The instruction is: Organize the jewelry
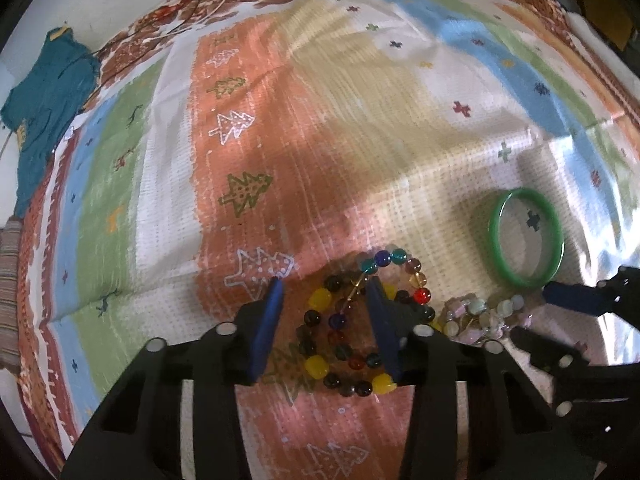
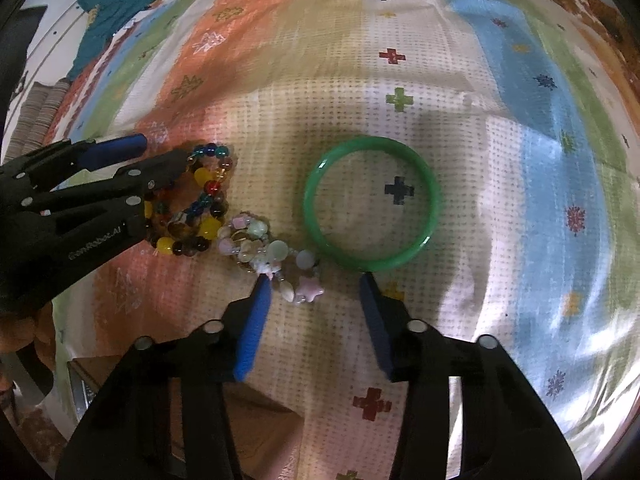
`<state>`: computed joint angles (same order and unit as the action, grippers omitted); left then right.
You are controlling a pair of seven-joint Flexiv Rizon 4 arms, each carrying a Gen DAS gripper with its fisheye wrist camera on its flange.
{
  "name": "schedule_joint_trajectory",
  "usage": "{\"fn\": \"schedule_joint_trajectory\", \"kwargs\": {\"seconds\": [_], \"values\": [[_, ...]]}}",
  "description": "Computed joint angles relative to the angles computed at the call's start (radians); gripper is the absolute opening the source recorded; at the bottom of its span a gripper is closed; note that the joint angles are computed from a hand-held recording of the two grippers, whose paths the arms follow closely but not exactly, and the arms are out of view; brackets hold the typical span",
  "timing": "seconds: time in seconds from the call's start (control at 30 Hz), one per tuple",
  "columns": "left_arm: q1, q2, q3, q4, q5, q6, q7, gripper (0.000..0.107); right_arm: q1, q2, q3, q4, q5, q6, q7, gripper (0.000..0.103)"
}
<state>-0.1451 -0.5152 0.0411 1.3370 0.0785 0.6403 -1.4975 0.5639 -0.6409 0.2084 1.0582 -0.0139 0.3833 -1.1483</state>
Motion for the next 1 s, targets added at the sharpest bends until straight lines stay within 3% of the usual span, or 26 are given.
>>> {"fn": "schedule_joint_trajectory", "kwargs": {"seconds": [0.07, 0.13, 0.23, 0.67, 1.0], "values": [[0.002, -0.001, -0.005, 0.008, -0.003, 0.005, 0.013, 0.027, 0.004, 0.002, -0.004, 0.005, -0.011, 0.0, -0.003, 0.034], [-0.002, -0.003, -0.003, 0.007, 0.005, 0.004, 0.017, 0.018, 0.0, 0.001, 0.001, 0.003, -0.003, -0.001, -0.01, 0.017], [-0.015, -0.004, 0.011, 0.003, 0.038, 0.004, 0.006, 0.009, 0.003, 0.003, -0.001, 0.011, -0.009, 0.004, -0.018, 0.014], [0.036, 0.022, -0.016, 0.034, -0.072, 0.001, 0.008, 0.009, -0.001, 0.019, 0.001, 0.024, -0.01, 0.05, -0.017, 0.001], [0.033, 0.041, -0.02, 0.043, -0.08, 0.014, 0.016, 0.009, 0.005, 0.016, 0.001, 0.003, -0.016, 0.03, -0.023, 0.001]]}}
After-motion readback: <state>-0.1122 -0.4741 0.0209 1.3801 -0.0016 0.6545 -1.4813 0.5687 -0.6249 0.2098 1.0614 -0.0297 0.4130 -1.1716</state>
